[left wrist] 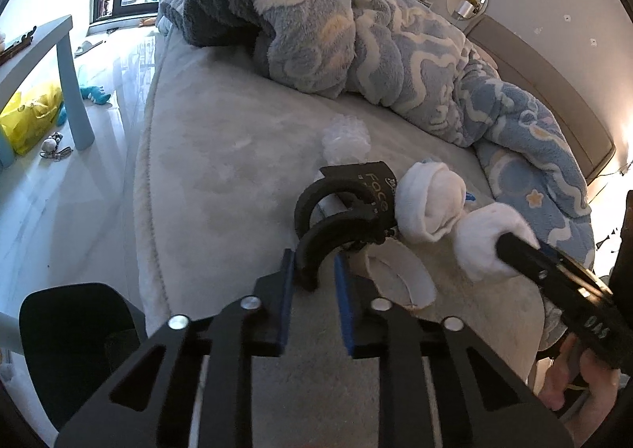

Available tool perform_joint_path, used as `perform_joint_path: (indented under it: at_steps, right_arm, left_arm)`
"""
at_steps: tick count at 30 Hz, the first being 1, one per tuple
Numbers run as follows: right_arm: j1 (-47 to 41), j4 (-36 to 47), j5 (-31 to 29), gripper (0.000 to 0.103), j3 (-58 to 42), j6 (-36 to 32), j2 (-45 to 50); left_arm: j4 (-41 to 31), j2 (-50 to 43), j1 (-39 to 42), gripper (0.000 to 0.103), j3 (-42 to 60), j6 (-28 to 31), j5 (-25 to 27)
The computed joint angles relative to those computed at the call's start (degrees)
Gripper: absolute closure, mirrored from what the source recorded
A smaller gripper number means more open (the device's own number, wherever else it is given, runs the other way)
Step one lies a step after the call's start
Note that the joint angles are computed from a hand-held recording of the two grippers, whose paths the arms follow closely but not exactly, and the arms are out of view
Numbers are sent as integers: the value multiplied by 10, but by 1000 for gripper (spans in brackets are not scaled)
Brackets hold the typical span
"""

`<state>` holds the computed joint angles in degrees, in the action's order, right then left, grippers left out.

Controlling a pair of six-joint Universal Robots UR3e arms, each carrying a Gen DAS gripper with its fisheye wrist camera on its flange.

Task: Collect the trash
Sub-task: 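Close the right gripper on a white crumpled tissue and lift it, then carry the tissue with the right gripper over the black bin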

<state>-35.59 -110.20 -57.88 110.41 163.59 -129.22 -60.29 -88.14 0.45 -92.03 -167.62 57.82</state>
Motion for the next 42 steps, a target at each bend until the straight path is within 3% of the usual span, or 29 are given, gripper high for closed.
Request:
perform_joint_path:
  at_steps: [6, 18, 32, 42]
  right_arm:
    - [-39, 35, 42, 56, -16, -12, -18]
    - [-7, 0, 42, 56, -43, 29, -11]
    - [235, -191, -99, 56, -70, 167, 132]
    - [367, -247, -166, 56, -135, 225, 239]
  left_arm:
    - [27, 12, 2, 94, -14, -9, 2]
    - [52, 67, 33, 95, -29, -6, -25]
    - [-28, 115, 136, 95, -34, 96, -37]
    - [-97, 132, 217, 95, -51, 184, -34]
